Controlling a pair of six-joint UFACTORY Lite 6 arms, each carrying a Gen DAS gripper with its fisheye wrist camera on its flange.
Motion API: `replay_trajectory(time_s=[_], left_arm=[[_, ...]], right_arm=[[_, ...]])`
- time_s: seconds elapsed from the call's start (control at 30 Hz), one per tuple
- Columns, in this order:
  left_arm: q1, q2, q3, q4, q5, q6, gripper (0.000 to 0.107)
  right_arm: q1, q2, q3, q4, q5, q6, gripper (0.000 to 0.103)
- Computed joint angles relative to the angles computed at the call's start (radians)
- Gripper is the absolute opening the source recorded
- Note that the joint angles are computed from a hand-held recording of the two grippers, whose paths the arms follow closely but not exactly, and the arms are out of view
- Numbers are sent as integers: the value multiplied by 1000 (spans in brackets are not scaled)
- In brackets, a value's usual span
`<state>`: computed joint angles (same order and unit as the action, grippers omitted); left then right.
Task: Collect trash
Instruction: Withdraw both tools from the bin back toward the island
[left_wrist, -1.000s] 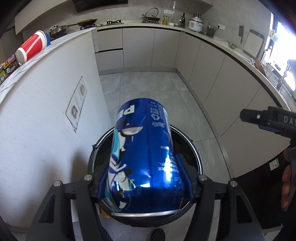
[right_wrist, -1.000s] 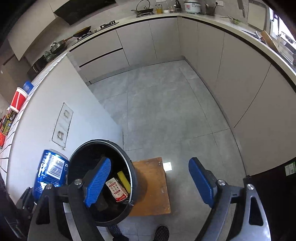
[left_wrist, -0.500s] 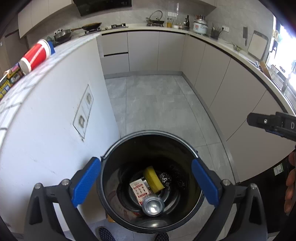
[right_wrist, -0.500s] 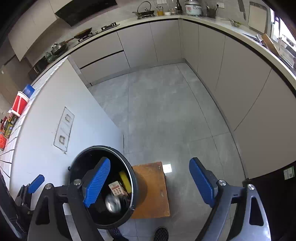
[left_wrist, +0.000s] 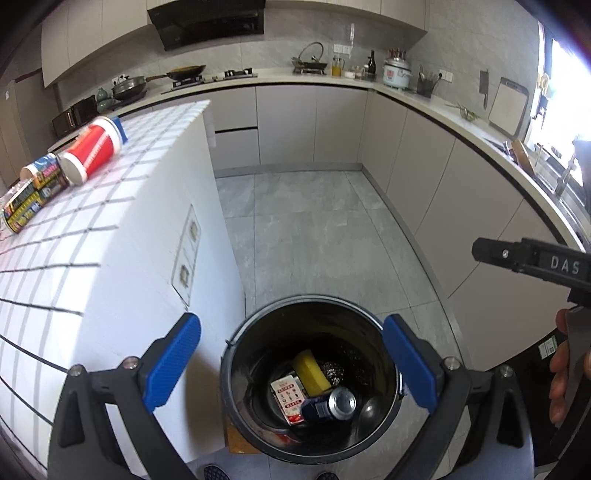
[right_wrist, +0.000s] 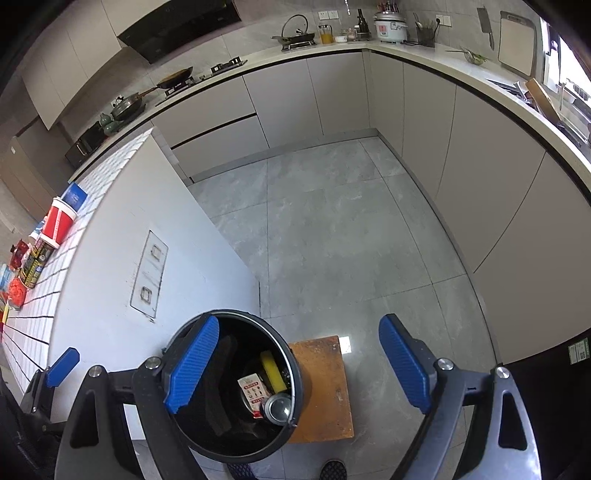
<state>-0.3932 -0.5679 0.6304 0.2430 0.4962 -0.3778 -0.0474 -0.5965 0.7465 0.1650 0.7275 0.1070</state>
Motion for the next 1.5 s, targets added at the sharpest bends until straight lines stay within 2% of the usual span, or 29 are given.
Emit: replay_trajectory(time_s=[0.33,0.53,0.77,1.0,1.23,1.33,1.5], left_arm=[[244,-72,57,-256,47,368,100],[558,-81,95,-554,109,777,100],[938,-6,151,-859,211,1219,100],[1256,188,281,-1060,307,1529,100],[1454,469,511,-1143,364,1671,100],[1502,614,655,-1151,385,1686,100],[1533,852,921,-1132,422,1666,100]], right_arm=[[188,67,135,-141,8,243,90],[371,144,246,-286,15,461,90],[600,309,412,-448,28,699,90],[803,518,618,-576,70,876,90],[935,786,927,-633,155,951,90],[982,942,1130,-639,217,956,90],[1043,1284,1638,-632,375,914,90]])
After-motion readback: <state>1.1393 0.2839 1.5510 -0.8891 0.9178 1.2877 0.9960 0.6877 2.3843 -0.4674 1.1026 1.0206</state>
